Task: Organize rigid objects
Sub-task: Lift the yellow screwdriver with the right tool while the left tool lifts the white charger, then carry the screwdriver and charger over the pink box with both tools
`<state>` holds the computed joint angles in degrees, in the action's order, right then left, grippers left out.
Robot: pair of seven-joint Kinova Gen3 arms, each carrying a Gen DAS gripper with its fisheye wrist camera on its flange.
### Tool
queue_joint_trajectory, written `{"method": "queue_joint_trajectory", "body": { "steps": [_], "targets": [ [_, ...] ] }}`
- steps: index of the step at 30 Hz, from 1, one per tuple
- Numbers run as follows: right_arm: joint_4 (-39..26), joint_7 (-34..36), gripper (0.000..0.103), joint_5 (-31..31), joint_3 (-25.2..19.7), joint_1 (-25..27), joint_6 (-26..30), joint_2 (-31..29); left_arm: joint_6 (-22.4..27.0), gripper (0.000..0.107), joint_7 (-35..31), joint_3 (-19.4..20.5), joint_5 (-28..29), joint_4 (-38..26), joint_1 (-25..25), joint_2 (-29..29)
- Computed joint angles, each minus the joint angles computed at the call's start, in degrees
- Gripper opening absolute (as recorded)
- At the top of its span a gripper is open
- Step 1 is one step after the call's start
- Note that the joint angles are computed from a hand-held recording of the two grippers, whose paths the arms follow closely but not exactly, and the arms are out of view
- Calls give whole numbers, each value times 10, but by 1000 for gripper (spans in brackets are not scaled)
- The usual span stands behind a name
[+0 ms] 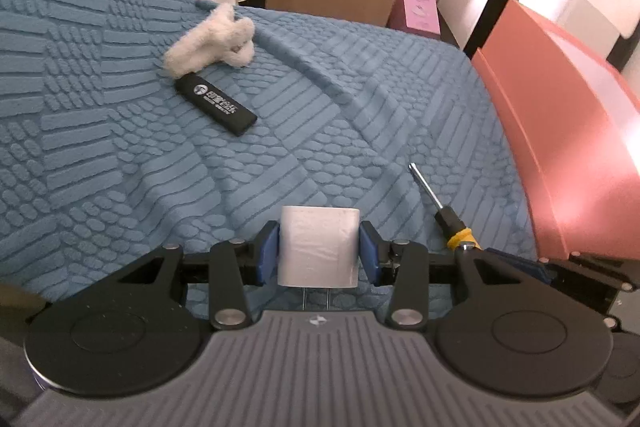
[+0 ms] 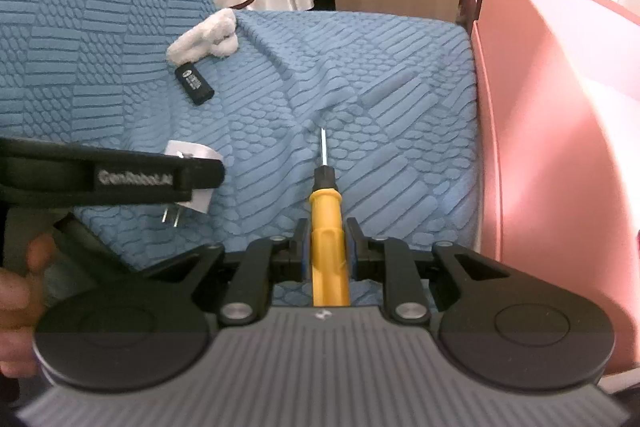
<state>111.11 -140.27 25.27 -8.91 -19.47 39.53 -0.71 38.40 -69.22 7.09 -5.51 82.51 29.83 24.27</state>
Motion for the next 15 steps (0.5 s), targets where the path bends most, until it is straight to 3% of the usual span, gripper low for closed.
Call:
{"method": "queue_joint_trajectory", "body": {
  "steps": [7,15],
  "targets": [
    [0,0,21,-28,-2,13,-13,-21,7,49,15,2,15,1,-10,-24],
    [-42,17,21,-54,-1,26,19,-28,72,48,13,13,43,-74,-25,-16]
  ]
}}
